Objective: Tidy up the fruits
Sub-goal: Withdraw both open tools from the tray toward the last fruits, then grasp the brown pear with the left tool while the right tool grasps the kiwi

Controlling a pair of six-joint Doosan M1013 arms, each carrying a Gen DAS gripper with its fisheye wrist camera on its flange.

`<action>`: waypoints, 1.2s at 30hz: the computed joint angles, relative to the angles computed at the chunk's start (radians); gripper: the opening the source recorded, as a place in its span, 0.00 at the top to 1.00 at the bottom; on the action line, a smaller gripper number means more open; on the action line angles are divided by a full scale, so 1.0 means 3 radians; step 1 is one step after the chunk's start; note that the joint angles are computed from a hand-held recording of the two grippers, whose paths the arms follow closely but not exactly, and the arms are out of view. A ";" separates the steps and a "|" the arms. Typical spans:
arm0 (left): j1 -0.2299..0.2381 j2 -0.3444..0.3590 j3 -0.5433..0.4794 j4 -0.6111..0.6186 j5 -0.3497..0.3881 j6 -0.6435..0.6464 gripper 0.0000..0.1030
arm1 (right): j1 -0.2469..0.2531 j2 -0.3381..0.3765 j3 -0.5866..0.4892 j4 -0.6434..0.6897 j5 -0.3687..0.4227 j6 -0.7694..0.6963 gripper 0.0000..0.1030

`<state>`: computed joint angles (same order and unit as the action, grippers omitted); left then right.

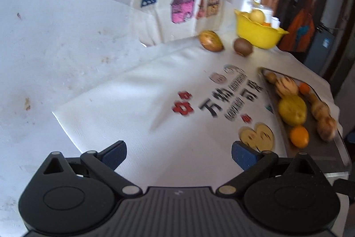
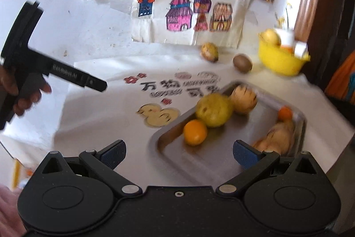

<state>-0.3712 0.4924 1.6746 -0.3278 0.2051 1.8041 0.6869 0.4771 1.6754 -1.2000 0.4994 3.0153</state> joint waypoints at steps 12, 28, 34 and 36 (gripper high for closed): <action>-0.0097 0.0279 -0.0578 0.0693 -0.0042 -0.0738 0.00 | -0.0379 0.0031 -0.0125 -0.0967 0.0026 -0.0329 0.01; -0.0272 0.1087 -0.1755 0.0849 0.0045 -0.0930 0.00 | -0.1044 0.0635 -0.0954 0.0584 -0.0787 -0.2157 0.01; -0.0326 0.1321 -0.2083 0.1542 0.0113 -0.1806 0.00 | -0.1144 0.0846 -0.1233 0.1382 -0.0819 -0.2945 0.06; -0.0332 0.1380 -0.2169 0.1726 0.0159 -0.2140 0.00 | -0.1171 0.0902 -0.1317 0.1742 -0.0799 -0.3280 0.08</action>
<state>-0.4708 0.9065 1.0240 0.1901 0.2527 1.1620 0.3356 0.7475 1.2803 -0.6774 0.2596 2.0314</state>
